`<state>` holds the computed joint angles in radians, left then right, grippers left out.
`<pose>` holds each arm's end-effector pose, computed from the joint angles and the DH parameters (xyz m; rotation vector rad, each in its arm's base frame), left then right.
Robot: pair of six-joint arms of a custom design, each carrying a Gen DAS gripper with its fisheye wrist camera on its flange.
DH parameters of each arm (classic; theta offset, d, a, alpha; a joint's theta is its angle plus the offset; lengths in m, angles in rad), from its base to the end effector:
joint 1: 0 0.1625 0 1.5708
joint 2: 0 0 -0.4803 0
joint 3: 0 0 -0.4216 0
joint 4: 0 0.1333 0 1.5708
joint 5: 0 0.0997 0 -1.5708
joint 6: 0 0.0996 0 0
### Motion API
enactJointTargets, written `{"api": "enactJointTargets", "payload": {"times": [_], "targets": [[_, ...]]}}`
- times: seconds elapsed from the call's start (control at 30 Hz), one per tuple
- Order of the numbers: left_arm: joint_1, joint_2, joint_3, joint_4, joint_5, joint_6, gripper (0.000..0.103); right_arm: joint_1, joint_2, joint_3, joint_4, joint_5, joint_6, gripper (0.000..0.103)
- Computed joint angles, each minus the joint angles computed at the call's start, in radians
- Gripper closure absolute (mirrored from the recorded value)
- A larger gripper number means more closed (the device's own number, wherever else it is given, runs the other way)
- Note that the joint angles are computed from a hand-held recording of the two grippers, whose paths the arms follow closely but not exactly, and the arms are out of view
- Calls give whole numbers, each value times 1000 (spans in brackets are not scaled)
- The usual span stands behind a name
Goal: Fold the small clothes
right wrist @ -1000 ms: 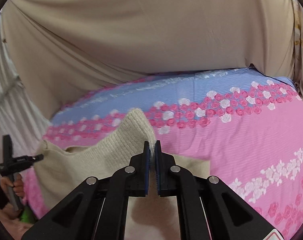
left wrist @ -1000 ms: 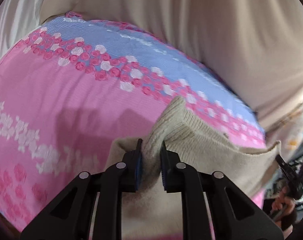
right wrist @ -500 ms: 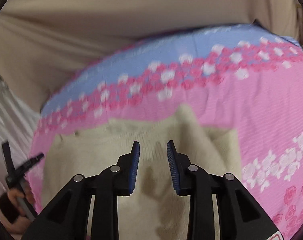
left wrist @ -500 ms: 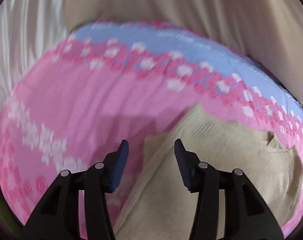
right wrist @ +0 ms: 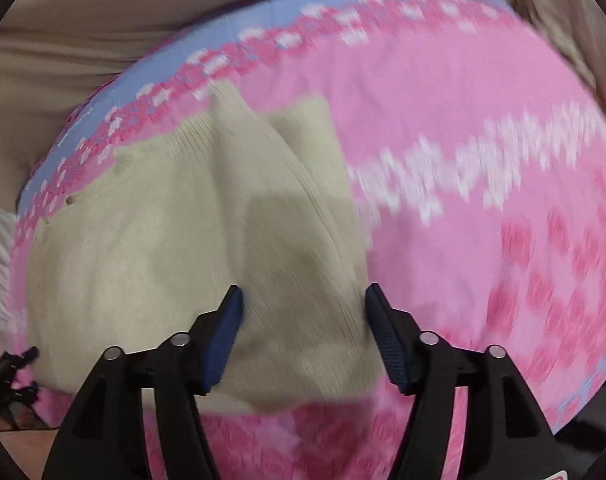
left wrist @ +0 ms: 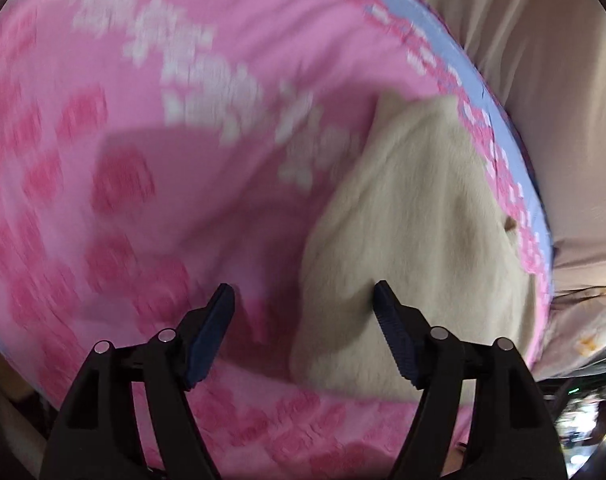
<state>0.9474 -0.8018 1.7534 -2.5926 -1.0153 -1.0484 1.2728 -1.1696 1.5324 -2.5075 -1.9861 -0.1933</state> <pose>-0.2485 -0.6639 0.0869 -0.6064 2.6802 -0.6459 -0.1209 -0.7108 0.4326 -0.2910 -2.5315 0.5977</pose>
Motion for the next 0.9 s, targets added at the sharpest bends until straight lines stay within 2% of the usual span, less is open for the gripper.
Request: {"api": "enactJointTargets", "payload": {"times": [0.07, 0.1, 0.13, 0.17, 0.2, 0.3, 0.33, 0.37, 0.4, 0.43, 0.47, 0.5, 0.53, 0.57, 0.6, 0.63, 0.7, 0.73, 0.77, 0.8, 0.83, 0.9], "targets": [[-5, 11, -3, -9, 10, 23, 26, -20, -5, 18, -1, 40, 40, 37], [-7, 16, -12, 11, 15, 28, 29, -24, -4, 14, 15, 61, 49, 43], [-11, 22, -24, 35, 28, 33, 37, -24, -6, 13, 19, 77, 51, 64], [-9, 22, -27, 16, 4, 67, 74, -20, -14, 12, 24, 91, 58, 73], [-2, 23, -30, -21, -41, 93, 86, -14, -30, 16, 20, 104, 63, 81], [-16, 6, -39, 12, -25, 64, 86, 7, -64, 29, -8, 111, 32, 84], [-15, 7, -47, 45, -24, 63, 84, 9, -57, 26, -12, 77, 11, 80], [-12, 12, -55, 80, -21, 55, 80, 12, -36, 16, -7, 2, -7, 76], [-7, 17, -56, 90, -24, 52, 76, 10, -17, 2, 18, -54, -14, 66], [-3, 21, -52, 83, -30, 46, 73, 5, -17, 7, 17, -68, 1, 65], [-6, 21, -48, 74, -25, 39, 71, 5, -36, 30, -26, -40, 36, 65], [-11, 19, -47, 79, -16, 36, 64, 15, -52, 56, -93, -32, 55, 65], [-19, 17, -53, 90, 0, 34, 57, 33, -65, 81, -174, -32, 34, 61], [-25, 18, -57, 88, 18, 30, 35, 50, -66, 88, -213, -21, -9, 59], [-27, 17, -55, 87, 32, 18, 20, 70, -59, 83, -219, -15, -60, 59], [-22, 21, -60, 91, 34, 10, 20, 85, -49, 74, -213, -19, -99, 59], [0, 43, -84, 90, -20, 3, 21, 119, -15, 52, -208, -35, -188, 59], [6, 52, -87, 79, -29, -6, 30, 135, 11, 39, -216, -64, -225, 59], [0, 58, -87, 74, 4, -31, 35, 146, 37, 22, -209, -89, -238, 59], [-5, 57, -75, 37, 13, -19, 68, 147, 52, 13, -203, -82, -237, 65], [-1, 62, -82, 10, -20, 17, 72, 141, 62, 4, -202, -51, -234, 83], [-8, 61, -83, 10, -1, 10, 82, 131, 80, -20, -205, -28, -232, 103]]}}
